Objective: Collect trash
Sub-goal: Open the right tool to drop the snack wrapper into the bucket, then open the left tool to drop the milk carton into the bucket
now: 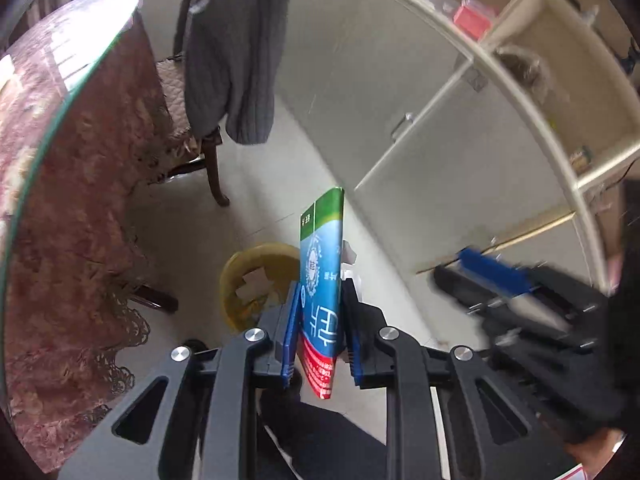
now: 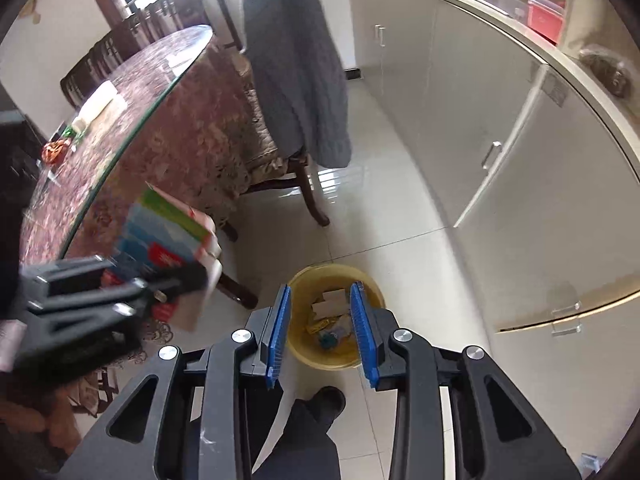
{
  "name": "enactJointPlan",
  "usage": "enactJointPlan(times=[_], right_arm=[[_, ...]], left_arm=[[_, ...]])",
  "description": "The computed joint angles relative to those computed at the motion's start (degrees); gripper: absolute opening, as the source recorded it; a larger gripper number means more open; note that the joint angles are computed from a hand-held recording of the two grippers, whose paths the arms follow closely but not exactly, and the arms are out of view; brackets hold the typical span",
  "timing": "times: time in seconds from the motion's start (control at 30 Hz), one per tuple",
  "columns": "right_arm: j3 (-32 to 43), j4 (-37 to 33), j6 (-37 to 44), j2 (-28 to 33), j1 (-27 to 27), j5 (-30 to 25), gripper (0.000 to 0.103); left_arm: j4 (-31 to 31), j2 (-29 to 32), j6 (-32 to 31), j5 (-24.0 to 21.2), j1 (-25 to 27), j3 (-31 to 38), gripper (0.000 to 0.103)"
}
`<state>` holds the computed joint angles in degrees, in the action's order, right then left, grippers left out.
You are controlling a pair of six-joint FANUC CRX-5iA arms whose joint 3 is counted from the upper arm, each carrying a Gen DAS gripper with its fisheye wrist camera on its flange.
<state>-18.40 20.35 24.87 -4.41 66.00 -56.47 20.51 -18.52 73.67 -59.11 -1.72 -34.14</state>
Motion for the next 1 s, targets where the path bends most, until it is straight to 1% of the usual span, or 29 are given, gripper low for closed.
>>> enactJointPlan(times=[0.13, 0.23, 0.27, 0.37, 0.43, 0.6, 0.67, 0.8, 0.9, 1.0], right_arm=[[-1.05, -0.95, -0.64, -0.69, -0.92, -0.12, 0.031], [-1.46, -1.46, -0.56, -1.06, -1.49, -0.24, 0.031], [-1.49, -1.66, -0.4, -1.04, -1.71, -0.18, 0.031], [-1.48, -1.85, 0.1, -1.0, -2.35, -0.06, 0.031], [-1.31, -1.56, -0.03, -0.87, -2.7, 0.16, 0.031], [-1.04, -1.27, 0.24, -0.53, -3.11, 0.76, 0.031], [-0.81, -1.37, 0.68, -0.36, -3.32, 0.89, 0.031], [-0.42, -1.66, 1.22, -0.07, -3.66, 1.06, 0.031], [-0.27, -1.71, 1.43, 0.09, -3.7, 1.18, 0.031], [-0.55, -1.5, 1.18, -0.21, -3.58, 1.31, 0.031]], left_arm=[[0.21, 3.76, -0.72, 0.95, -2.49, -0.59, 0.021], [0.11, 4.12, -0.89, 2.16, -4.13, -0.22, 0.025], [0.28, 4.24, -0.71, 2.45, -4.34, -0.08, 0.029], [0.52, 5.4, -0.19, 2.24, -4.6, 0.78, 0.034], [0.73, 6.01, -0.28, 2.15, -4.5, 1.07, 0.035], [0.83, 6.87, -0.38, 2.03, -4.46, 1.82, 0.044], [0.71, 7.08, -0.36, 2.07, -4.42, 1.93, 0.045], [0.82, 7.23, -0.3, 1.8, -4.26, 2.08, 0.052], [0.83, 7.04, -0.43, 1.88, -4.06, 1.93, 0.055], [1.03, 6.97, -0.78, 1.83, -3.86, 1.85, 0.056]])
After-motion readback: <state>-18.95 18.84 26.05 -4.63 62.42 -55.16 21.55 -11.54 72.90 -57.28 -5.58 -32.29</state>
